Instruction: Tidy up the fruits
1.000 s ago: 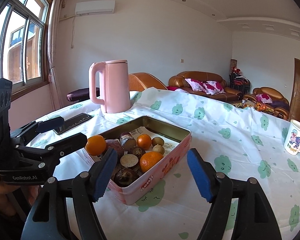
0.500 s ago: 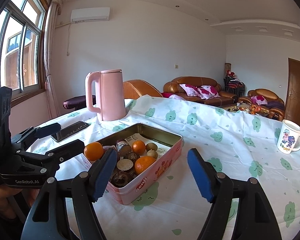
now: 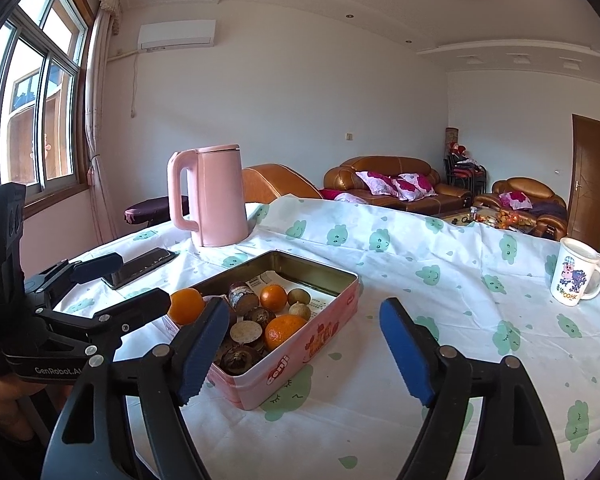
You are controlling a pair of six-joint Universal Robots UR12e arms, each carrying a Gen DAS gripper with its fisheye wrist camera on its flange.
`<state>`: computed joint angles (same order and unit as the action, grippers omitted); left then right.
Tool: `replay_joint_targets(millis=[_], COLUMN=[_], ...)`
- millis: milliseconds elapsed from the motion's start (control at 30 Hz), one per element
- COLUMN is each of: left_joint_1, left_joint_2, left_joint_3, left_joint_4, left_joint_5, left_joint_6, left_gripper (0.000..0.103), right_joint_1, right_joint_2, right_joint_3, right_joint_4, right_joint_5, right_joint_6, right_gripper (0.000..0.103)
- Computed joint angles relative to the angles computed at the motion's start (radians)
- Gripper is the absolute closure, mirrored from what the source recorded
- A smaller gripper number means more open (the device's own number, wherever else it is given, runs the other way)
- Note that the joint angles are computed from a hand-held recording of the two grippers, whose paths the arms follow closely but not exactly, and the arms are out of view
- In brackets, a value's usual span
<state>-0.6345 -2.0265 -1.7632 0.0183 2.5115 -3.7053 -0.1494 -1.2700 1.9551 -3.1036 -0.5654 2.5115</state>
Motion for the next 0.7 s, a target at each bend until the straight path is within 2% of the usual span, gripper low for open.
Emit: replay_joint_targets(millis=[433, 533, 700], left_joint_1=[-0.001, -0.003, -0.003], left_joint_2=[-0.002, -0.006, -0.008], left_joint_3=[0.015, 0.027, 0.032], left_joint_4=[-0.046, -0.078, -0.063], left_joint_5=[0.013, 0.038, 0.039], left_joint_6=[-0.008, -0.023, -0.027], left_gripper=[0.0, 0.0, 0.0], right_joint_1=[-0.01, -0.013, -0.018], right_joint_2=[0.007, 0.011, 0.014], right_joint_3=[0.0, -0.002, -0.002], right_joint_4=[-0.026, -0.039, -0.059], right_joint_5=[0.001, -0.003, -0.002], right_joint_6=[0.019, 0.032, 0.049], right_gripper=[0.024, 0.024, 0.023])
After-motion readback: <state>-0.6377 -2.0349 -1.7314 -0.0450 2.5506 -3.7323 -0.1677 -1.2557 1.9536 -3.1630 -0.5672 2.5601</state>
